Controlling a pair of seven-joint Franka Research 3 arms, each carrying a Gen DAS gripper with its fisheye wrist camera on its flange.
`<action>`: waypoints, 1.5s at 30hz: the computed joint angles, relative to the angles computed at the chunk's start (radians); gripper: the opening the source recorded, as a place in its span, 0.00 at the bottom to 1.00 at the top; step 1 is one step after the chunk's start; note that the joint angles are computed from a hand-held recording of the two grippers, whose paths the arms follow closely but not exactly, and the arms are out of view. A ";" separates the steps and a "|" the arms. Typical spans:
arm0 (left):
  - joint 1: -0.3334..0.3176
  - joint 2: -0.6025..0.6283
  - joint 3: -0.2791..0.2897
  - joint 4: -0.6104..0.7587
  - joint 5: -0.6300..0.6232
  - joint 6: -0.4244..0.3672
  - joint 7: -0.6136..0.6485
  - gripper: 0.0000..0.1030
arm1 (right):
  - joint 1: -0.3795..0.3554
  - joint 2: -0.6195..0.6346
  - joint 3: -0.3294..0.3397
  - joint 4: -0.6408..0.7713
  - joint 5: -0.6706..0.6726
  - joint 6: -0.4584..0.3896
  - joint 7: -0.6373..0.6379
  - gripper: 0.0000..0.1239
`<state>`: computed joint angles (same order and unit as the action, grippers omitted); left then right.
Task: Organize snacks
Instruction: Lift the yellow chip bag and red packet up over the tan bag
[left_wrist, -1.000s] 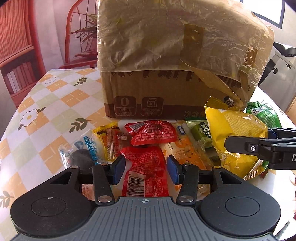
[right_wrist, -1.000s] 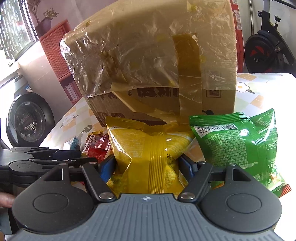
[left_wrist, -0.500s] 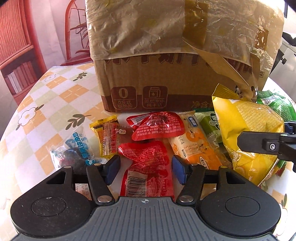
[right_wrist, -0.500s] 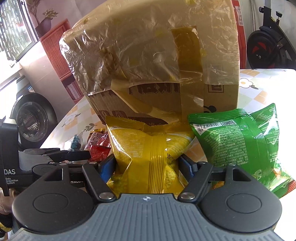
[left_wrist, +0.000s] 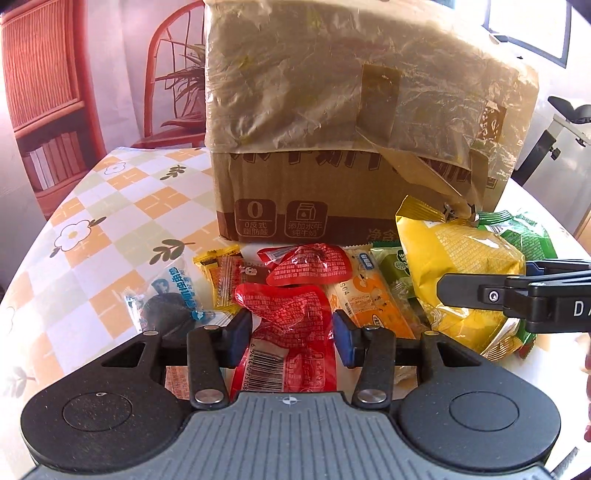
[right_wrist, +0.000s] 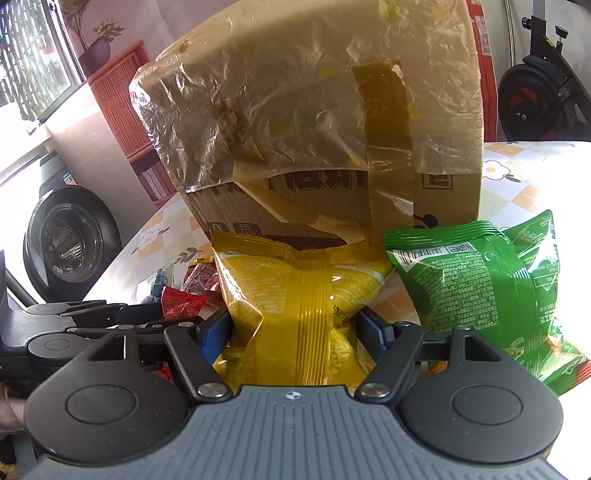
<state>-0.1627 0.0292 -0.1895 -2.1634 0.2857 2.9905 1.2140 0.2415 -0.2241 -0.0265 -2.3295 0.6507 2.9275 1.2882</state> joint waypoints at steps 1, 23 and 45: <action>0.000 -0.011 0.001 -0.004 0.009 0.002 -0.014 0.49 | 0.003 -0.003 0.000 -0.001 0.001 0.004 -0.006 0.59; 0.141 -0.126 -0.042 0.070 0.507 0.124 -0.529 0.49 | 0.390 -0.061 -0.234 0.120 0.600 0.186 -0.844 0.59; 0.009 0.352 -0.067 0.813 0.260 -0.067 -0.134 0.50 | 0.180 0.349 -0.232 0.637 0.480 0.206 -0.741 0.60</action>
